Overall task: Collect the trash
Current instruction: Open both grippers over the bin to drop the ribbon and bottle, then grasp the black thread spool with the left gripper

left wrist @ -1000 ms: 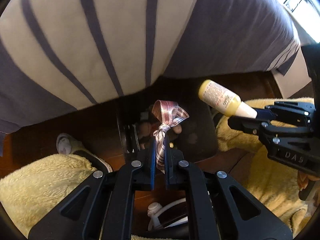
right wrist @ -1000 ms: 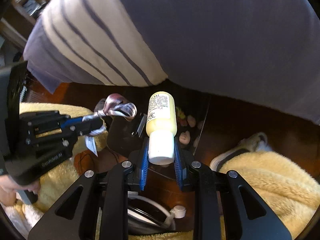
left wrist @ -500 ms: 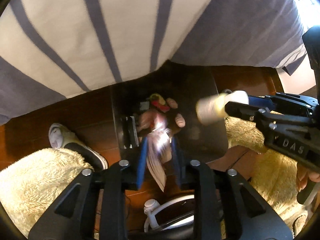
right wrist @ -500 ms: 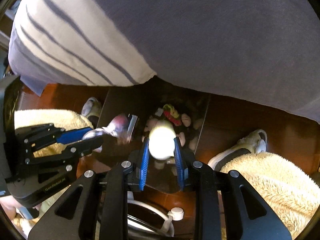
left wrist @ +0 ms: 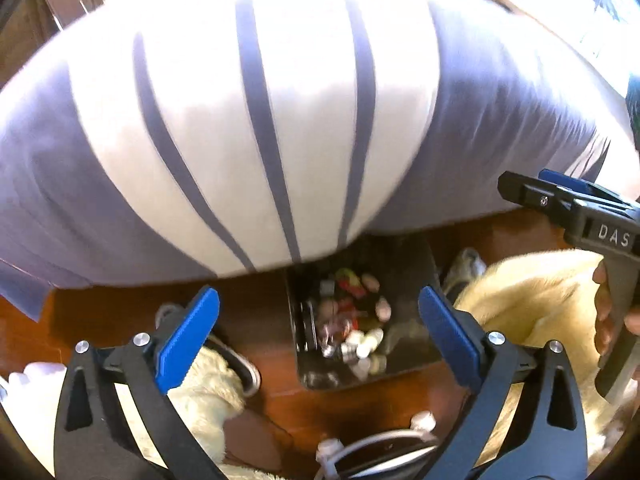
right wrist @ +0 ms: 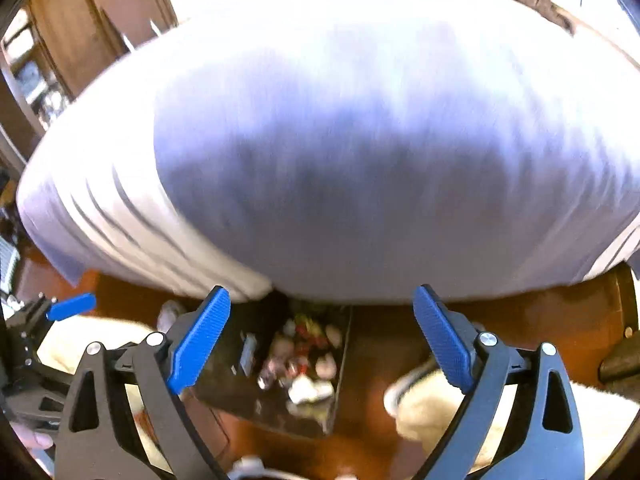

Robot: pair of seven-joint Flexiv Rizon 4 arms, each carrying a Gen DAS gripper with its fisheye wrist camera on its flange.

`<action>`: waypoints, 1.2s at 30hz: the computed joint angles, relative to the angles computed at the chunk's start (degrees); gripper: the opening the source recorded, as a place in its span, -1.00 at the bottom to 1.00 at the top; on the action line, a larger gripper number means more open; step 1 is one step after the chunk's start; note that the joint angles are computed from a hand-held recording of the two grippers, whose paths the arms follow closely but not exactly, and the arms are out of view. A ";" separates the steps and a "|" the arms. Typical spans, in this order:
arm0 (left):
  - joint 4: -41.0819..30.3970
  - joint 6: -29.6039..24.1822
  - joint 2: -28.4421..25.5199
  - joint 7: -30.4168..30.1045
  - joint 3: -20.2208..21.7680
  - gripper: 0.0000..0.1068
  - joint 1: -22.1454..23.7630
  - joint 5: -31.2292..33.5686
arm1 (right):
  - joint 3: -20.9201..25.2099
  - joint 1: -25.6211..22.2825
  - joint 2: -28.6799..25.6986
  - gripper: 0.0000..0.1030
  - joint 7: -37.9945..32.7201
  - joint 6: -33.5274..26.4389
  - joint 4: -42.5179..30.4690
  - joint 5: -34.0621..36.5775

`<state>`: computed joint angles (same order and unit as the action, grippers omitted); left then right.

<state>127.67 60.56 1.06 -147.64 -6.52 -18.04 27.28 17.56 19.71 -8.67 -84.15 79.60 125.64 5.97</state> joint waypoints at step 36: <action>-19.94 -1.12 -1.83 13.21 3.36 0.78 12.98 3.55 | -5.52 5.89 -16.71 0.93 1.41 -11.06 -38.92 -12.85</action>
